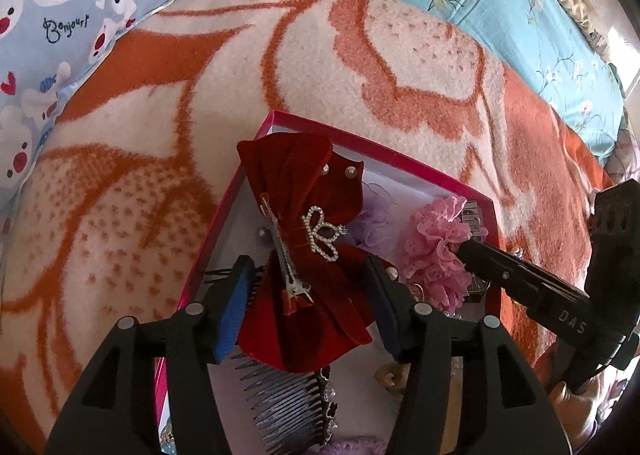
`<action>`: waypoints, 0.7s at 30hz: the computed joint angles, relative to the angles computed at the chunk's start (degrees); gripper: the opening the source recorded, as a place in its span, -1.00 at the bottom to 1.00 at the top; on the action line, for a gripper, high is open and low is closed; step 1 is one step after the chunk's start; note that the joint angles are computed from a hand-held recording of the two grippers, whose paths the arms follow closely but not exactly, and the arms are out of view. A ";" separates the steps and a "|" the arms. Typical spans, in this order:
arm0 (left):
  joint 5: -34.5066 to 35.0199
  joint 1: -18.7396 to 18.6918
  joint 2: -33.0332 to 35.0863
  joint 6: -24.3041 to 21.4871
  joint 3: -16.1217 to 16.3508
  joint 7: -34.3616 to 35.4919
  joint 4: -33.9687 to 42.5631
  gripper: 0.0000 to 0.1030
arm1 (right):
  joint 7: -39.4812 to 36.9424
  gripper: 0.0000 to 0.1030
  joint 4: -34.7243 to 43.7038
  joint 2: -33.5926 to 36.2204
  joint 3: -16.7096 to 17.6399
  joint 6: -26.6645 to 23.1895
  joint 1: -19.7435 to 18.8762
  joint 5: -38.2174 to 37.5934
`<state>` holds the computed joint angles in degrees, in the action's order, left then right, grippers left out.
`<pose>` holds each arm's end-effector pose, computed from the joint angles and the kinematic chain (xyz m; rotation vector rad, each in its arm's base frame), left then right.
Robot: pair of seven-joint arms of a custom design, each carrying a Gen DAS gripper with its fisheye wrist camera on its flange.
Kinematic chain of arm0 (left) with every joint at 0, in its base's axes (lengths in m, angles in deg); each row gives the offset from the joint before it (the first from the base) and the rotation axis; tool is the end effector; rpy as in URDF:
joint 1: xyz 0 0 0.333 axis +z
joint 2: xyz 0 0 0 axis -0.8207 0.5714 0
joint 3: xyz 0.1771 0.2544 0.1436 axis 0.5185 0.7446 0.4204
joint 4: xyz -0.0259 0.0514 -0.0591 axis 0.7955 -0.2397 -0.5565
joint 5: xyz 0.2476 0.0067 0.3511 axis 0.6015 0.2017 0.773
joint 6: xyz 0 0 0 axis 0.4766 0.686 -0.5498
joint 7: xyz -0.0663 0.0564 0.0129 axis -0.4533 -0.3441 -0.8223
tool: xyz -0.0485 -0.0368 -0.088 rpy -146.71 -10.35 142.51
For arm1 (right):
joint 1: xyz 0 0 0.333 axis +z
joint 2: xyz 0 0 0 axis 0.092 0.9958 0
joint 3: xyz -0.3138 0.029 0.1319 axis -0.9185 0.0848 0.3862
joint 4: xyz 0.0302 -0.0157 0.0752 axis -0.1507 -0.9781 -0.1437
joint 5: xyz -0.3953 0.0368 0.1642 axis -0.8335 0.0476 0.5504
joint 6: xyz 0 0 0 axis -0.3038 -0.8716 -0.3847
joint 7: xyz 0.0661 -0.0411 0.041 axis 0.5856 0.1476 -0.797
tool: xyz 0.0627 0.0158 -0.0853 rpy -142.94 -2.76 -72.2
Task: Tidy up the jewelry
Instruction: 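Carry the red bow clip and watch into the box and open both tools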
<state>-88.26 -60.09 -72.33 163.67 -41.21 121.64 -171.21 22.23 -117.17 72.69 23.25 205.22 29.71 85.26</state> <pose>0.5486 -0.0675 0.4403 -1.7806 2.2601 -0.7728 0.5041 0.2927 0.3893 -1.5080 1.7532 -0.0616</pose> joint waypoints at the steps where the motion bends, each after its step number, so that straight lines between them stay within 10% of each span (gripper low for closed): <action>1: 0.04 0.00 -0.15 0.11 -0.03 -0.01 -0.09 0.08 | -1.05 -0.41 0.15 -0.11 0.30 -0.05 -0.19 1.08; 21: -0.62 -0.89 -2.35 0.47 1.14 0.61 -1.33 0.24 | 2.30 -0.24 -1.48 -2.08 -1.98 -1.34 1.71 -2.14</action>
<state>-88.88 -60.98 -74.68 164.14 -40.07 122.25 -172.54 24.54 -118.65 70.61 21.27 203.87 31.42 83.12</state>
